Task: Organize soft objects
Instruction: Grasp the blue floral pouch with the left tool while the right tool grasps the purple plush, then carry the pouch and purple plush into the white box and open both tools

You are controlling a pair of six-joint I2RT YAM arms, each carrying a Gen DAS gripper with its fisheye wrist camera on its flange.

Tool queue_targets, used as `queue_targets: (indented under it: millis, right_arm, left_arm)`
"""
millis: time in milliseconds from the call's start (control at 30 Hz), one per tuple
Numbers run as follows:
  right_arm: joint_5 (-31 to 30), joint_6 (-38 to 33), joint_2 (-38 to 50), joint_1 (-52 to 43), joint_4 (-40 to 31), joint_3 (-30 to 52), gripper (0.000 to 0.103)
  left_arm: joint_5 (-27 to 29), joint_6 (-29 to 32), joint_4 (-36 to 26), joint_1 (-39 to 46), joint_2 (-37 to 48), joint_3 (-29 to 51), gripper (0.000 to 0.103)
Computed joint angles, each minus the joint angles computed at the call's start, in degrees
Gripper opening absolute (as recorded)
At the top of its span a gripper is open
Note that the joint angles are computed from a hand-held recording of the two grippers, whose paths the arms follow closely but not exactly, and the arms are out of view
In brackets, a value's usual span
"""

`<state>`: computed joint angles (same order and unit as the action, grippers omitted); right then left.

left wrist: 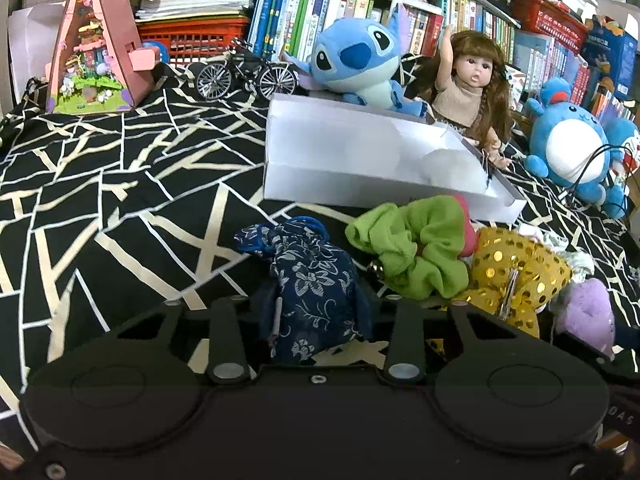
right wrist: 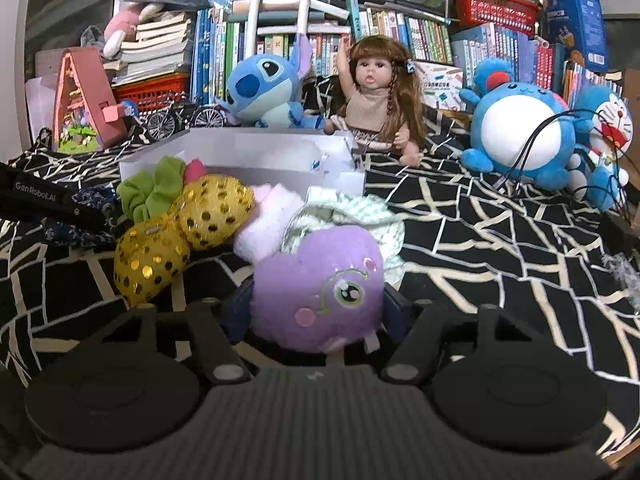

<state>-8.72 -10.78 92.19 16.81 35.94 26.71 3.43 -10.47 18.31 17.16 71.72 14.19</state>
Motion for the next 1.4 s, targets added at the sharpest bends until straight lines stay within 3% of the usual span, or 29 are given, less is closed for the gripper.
queue_targets:
  millis: [400, 933, 1400]
  right_arm:
    - [2.31, 3.03, -1.63, -2.86, -6.79, 7.74, 0.067]
    - [-1.95, 6.93, 4.64, -4.36, -14.17, 22.99, 0.067]
    - [-4.55, 5.69, 8.61, -1.7, -19.66, 33.5, 0.067]
  left_arm:
    - [0.93, 2.65, -6.22, 3.48, -6.28, 4.92, 0.036]
    - [-0.71, 3.39, -7.23, 4.16, 2.87, 17.08, 0.036]
    - [-0.14, 2.57, -5.0, 1.8, 11.2, 25.48, 0.036]
